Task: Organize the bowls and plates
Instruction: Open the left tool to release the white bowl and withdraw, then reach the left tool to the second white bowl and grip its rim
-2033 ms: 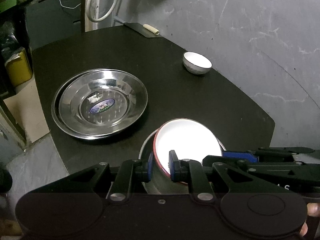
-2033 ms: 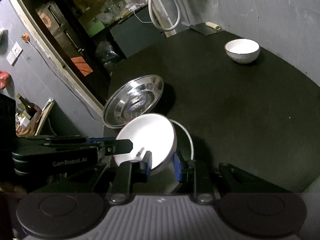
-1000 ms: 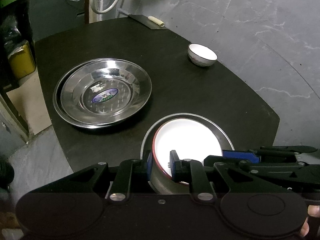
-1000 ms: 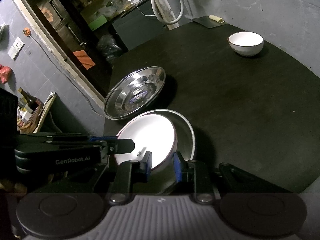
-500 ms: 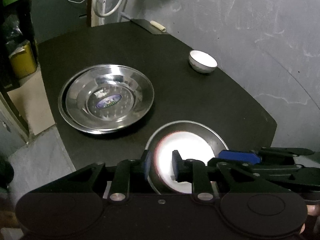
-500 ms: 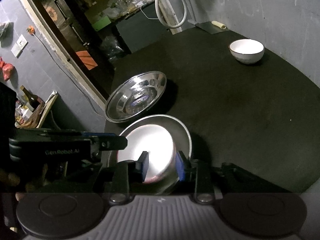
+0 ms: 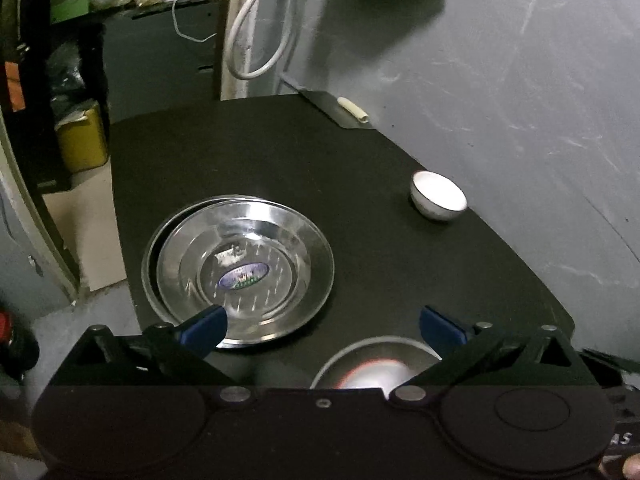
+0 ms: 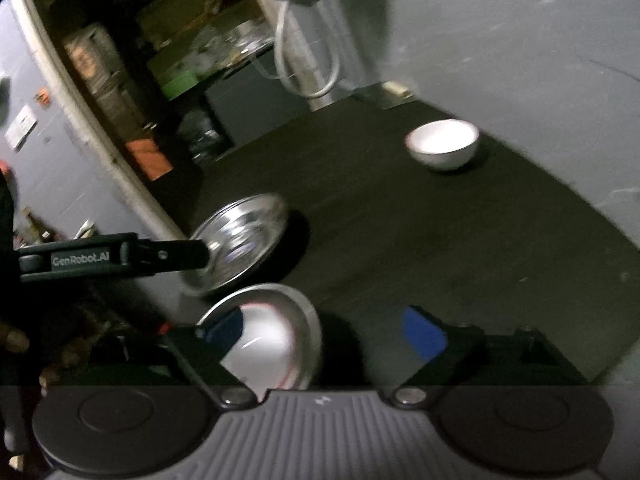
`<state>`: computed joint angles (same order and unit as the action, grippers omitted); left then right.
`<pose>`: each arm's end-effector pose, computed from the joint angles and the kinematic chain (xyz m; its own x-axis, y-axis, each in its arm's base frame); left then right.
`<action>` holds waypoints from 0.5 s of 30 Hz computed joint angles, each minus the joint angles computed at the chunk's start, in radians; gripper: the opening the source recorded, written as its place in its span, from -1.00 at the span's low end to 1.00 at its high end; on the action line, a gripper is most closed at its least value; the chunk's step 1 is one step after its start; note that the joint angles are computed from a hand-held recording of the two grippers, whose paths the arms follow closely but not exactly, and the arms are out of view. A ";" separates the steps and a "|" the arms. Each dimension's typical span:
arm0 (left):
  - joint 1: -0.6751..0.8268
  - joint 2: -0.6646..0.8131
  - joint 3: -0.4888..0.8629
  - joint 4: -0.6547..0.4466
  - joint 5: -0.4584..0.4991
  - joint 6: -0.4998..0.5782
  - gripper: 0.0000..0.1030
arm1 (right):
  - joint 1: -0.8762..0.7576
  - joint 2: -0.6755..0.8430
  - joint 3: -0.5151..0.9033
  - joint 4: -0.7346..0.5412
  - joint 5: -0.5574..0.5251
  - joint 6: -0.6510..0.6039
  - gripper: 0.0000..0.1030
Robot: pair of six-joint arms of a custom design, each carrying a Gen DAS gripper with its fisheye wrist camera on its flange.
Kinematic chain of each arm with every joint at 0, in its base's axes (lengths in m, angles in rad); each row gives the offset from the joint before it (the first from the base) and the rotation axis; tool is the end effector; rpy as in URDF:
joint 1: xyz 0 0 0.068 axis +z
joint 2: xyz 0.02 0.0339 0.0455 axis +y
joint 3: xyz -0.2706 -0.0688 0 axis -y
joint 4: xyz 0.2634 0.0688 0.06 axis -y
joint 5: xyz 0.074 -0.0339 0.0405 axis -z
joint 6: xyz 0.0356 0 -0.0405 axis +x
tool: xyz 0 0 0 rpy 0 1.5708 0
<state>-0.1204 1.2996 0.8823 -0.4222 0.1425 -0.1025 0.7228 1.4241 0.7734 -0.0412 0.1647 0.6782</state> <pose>0.2829 -0.0393 0.2410 -0.7568 -0.0105 -0.6535 0.1363 0.9754 -0.1735 0.2366 0.2009 0.1998 -0.7226 0.1879 -0.6653 -0.1342 0.9059 0.4017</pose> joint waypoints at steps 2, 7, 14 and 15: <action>-0.020 0.047 0.031 0.012 -0.038 -0.026 0.98 | -0.036 -0.004 -0.014 0.007 0.001 0.004 0.94; -0.064 0.171 0.128 0.049 -0.081 -0.065 0.98 | -0.138 0.027 -0.020 0.039 -0.018 -0.002 0.99; -0.147 0.402 0.319 0.120 -0.149 -0.060 0.98 | -0.291 0.171 0.072 0.093 -0.130 -0.095 0.99; -0.156 0.437 0.353 0.123 -0.154 -0.057 0.98 | -0.309 0.195 0.093 0.097 -0.145 -0.106 0.99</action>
<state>-0.2759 1.7367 1.2353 -0.2996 -0.0117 -0.1598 0.4139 1.6196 0.8660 0.0556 0.0193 0.5718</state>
